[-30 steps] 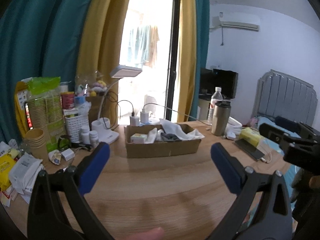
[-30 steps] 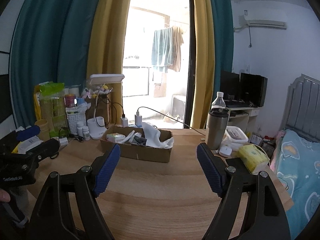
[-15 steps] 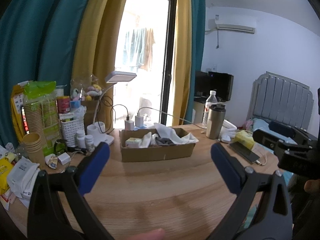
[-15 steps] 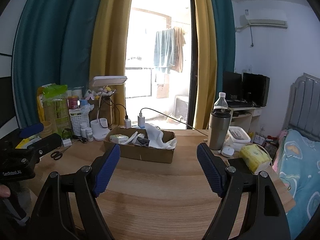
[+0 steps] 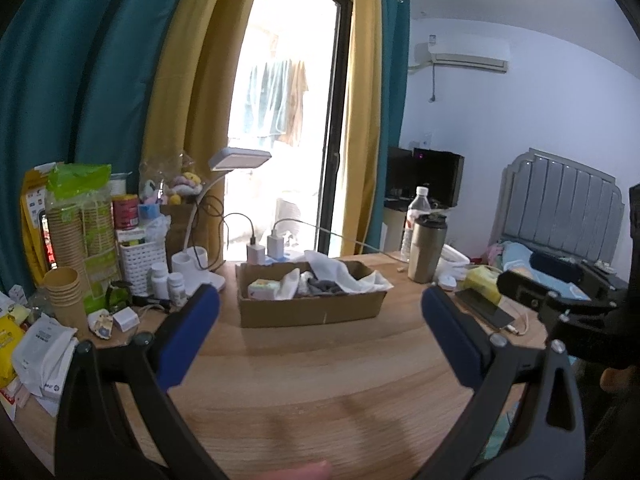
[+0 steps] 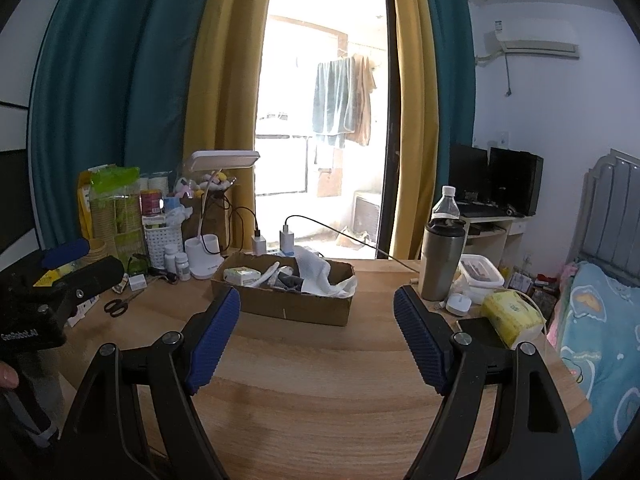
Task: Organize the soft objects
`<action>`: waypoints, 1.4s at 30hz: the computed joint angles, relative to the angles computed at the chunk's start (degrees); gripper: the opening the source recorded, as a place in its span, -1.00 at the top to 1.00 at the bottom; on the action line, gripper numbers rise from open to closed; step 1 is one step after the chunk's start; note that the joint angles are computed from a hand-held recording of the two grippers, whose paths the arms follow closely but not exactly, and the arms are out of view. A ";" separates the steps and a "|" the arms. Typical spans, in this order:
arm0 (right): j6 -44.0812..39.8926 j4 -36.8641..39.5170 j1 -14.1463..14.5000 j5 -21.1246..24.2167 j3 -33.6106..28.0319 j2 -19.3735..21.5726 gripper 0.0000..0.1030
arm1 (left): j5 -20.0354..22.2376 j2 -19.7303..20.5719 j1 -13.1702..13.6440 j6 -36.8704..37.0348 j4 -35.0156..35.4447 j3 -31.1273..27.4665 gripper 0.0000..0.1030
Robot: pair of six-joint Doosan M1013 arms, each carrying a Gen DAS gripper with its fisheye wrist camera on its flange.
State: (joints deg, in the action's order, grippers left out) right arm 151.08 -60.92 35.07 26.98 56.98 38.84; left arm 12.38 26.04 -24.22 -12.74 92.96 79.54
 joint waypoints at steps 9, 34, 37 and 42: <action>0.03 0.14 -0.12 -0.17 0.31 -0.16 -0.59 | -0.07 -0.07 -0.02 -0.30 0.16 0.09 -0.98; -0.46 0.95 -0.15 -0.39 0.38 -0.28 -0.59 | -0.33 -0.16 -0.25 2.57 -2.57 0.20 -0.98; -0.39 0.85 -0.16 -0.47 0.45 -0.31 -0.59 | -0.37 -0.10 -0.27 2.89 -2.88 0.12 -0.98; -0.23 0.72 -0.13 -0.41 0.48 -0.32 -0.59 | -0.46 -0.10 -0.37 3.66 -3.58 0.14 -0.98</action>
